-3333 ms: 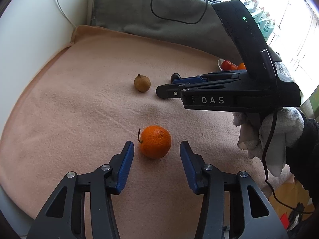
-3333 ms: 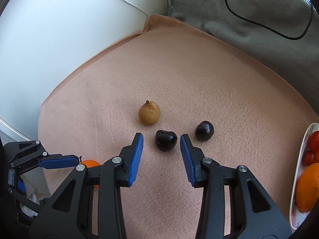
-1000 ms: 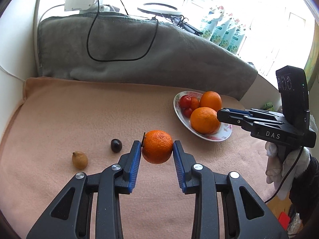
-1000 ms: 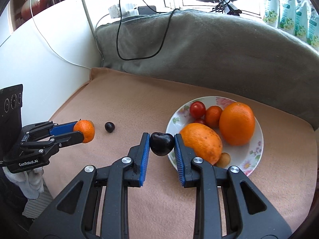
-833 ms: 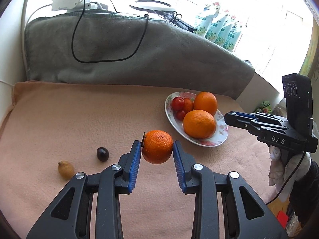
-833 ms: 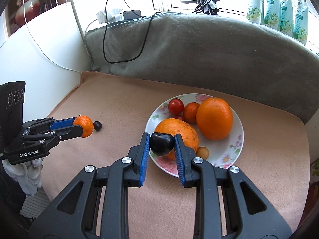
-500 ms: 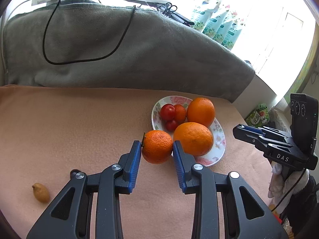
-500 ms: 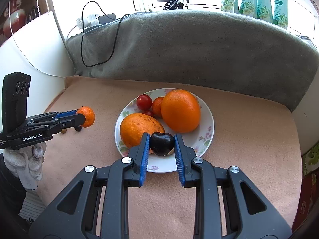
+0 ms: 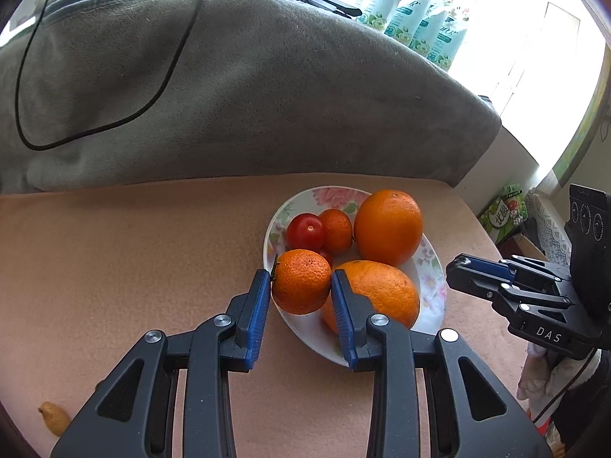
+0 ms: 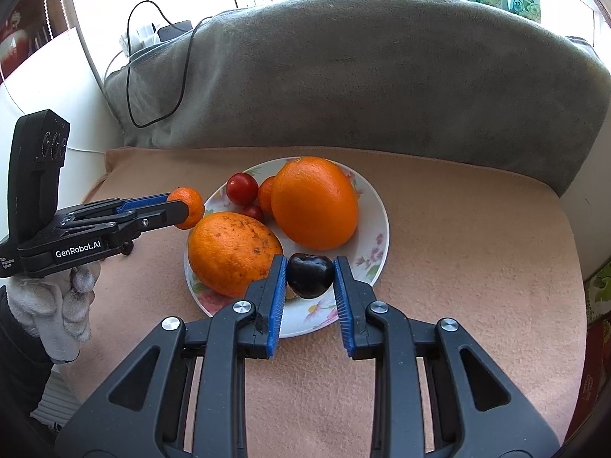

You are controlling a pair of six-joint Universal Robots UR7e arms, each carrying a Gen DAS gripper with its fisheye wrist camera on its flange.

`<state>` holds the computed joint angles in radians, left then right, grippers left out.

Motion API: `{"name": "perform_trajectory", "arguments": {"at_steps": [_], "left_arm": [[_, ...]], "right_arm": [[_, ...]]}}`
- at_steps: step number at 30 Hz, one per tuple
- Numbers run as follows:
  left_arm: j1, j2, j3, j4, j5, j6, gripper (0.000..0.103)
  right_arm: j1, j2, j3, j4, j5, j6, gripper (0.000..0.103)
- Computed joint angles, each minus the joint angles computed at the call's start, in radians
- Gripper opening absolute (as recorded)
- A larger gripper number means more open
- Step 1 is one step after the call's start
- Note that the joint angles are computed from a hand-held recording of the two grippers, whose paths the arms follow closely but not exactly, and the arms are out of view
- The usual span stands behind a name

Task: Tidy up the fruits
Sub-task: 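Carry the cherry and the tangerine over the white floral bowl with both grippers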

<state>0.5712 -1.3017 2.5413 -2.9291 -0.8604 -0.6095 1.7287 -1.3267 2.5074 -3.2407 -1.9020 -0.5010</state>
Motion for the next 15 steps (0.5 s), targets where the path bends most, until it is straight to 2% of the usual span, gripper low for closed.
{"name": "perform_trajectory", "arguments": {"at_steps": [15], "left_arm": [[0.005,0.057,-0.049,0.022,0.019,0.036,0.031]], "right_arm": [[0.01,0.056,-0.024,-0.011,-0.03,-0.001,0.026]]}}
